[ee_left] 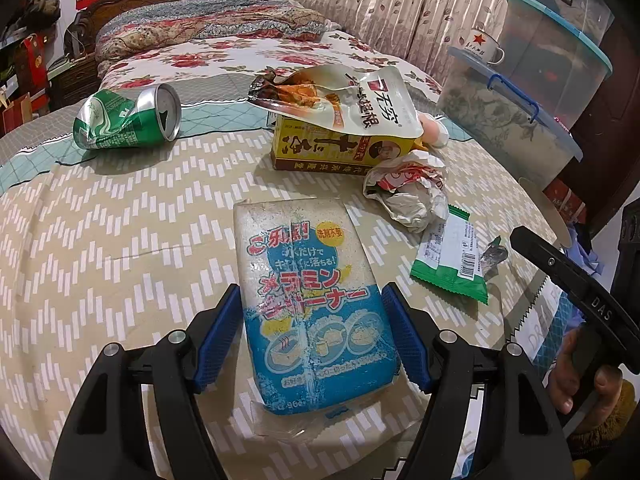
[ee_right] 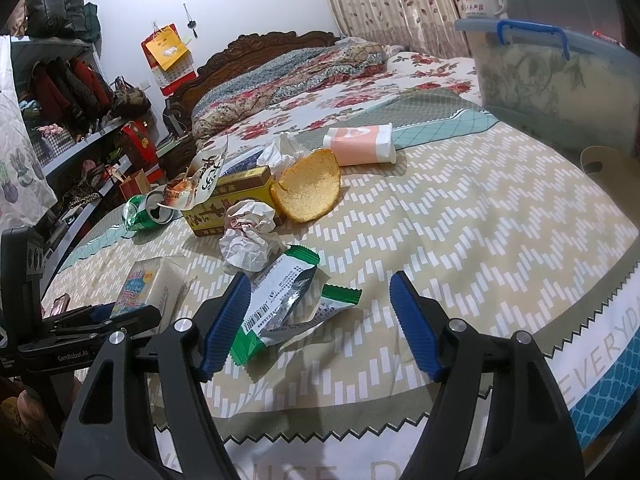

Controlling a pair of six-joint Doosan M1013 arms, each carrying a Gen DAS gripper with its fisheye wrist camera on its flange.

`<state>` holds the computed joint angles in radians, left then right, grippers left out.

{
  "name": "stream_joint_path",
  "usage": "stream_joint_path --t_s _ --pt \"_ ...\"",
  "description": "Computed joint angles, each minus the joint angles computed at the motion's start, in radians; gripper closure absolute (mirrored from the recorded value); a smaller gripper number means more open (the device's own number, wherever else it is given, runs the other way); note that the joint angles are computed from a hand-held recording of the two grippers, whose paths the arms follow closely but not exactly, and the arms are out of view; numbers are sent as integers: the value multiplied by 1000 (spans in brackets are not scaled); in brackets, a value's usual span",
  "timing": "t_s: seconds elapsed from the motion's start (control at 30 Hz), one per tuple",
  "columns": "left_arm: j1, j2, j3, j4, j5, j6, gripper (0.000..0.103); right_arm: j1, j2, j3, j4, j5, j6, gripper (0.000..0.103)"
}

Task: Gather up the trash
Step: 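Hold sponge package in left tool while right tool approaches green-white wrapper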

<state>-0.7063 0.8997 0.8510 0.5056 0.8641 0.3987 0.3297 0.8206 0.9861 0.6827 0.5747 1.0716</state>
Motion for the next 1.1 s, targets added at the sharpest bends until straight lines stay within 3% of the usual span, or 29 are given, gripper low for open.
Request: stream_joint_path --t_s 0.27,0.57,1.1 --pt "0 -1 2 1 -2 -1 36 -19 -6 12 -43 28 108 41" --pt "0 -1 2 2 -3 -2 36 -38 5 -4 -1 128 142 51" --pt "0 -1 3 3 -4 -3 36 -46 29 -42 48 217 168 53"
